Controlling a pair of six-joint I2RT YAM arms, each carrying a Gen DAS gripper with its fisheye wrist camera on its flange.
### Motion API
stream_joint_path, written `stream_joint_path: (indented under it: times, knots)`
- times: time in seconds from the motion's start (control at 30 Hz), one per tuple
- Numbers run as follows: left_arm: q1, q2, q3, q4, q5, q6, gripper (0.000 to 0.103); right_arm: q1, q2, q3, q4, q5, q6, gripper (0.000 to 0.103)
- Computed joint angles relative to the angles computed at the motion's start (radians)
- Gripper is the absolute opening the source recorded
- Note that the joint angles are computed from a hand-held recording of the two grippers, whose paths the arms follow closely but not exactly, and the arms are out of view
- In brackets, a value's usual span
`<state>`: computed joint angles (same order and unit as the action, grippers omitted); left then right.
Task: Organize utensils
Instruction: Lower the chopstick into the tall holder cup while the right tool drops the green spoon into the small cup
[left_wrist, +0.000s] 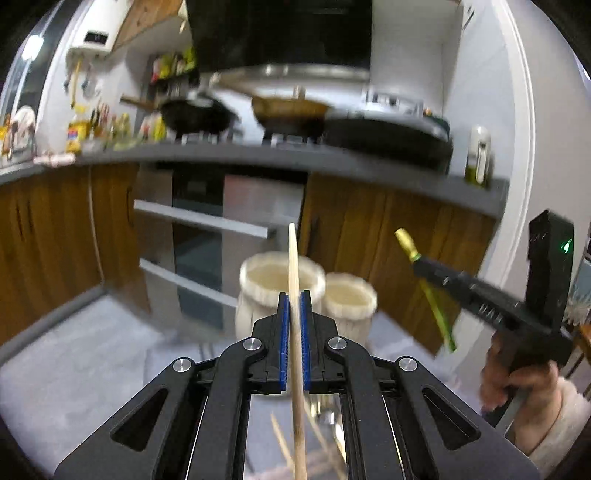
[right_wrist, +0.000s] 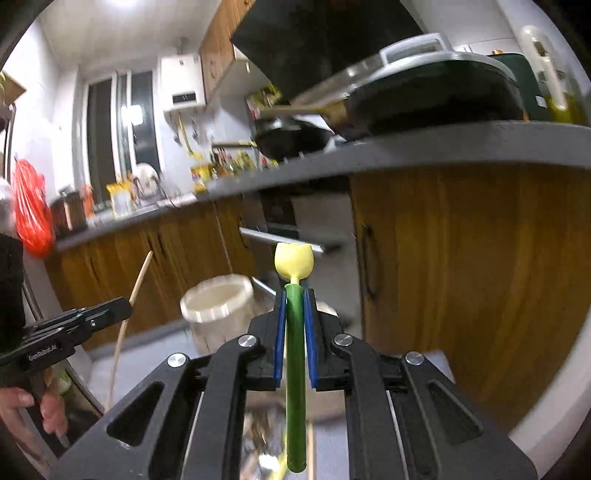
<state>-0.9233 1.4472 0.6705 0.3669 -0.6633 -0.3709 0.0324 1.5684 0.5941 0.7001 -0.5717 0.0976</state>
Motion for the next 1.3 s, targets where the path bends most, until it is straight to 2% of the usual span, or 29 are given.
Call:
stream_joint_path:
  times: [0.07,0.17,0.3,0.37,0.43,0.47,0.6,0.67,0.7,0.87,1.0,1.13,1.3]
  knots:
    - [0.034,0.031,0.049,0.051,0.024,0.057,0.007,0.007,0.061,0.076,0.021,-0.021,0.043,0.01]
    - [0.099,0.093,0.167,0.044,0.064,0.108,0.006,0.014,0.158,0.193,0.047,-0.035,0.105,0.01]
    - [0.169,0.146,0.265,0.085,0.114,0.109,0.006,0.018,0.281,0.354,0.007,-0.058,0.181,0.01]
    - [0.178,0.169,0.296,0.105,0.09,0.115,0.006,0.023,0.352,0.445,-0.03,-0.071,0.22,0.01]
    - [0.191,0.22,0.333,0.161,0.06,0.15,0.006,0.039,0.393,0.474,-0.01,-0.043,0.232,0.01]
    - [0.191,0.254,0.357,0.185,0.018,0.176,0.006,0.046,0.395,0.464,0.002,-0.024,0.228,0.01]
    - [0.206,0.345,0.387,0.285,-0.049,0.257,0.006,0.076,0.429,0.468,0.016,0.03,0.187,0.01]
    - [0.214,0.369,0.384,0.32,-0.045,0.273,0.006,0.088,0.438,0.475,-0.01,0.039,0.159,0.01]
    - [0.22,0.37,0.389,0.277,-0.027,0.246,0.006,0.087,0.437,0.472,-0.028,0.039,0.141,0.01]
    - [0.207,0.313,0.295,0.235,-0.016,0.179,0.007,0.066,0.361,0.408,-0.157,0.041,0.091,0.01]
    - [0.181,0.248,0.211,0.138,0.007,0.068,0.006,0.06,0.294,0.335,-0.211,0.075,0.053,0.01]
    - [0.135,0.218,0.131,0.16,-0.054,0.068,0.007,0.064,0.243,0.241,-0.156,0.113,0.021,0.01]
    - [0.128,0.217,0.129,0.128,-0.062,0.059,0.007,0.096,0.235,0.209,-0.134,0.186,-0.025,0.01]
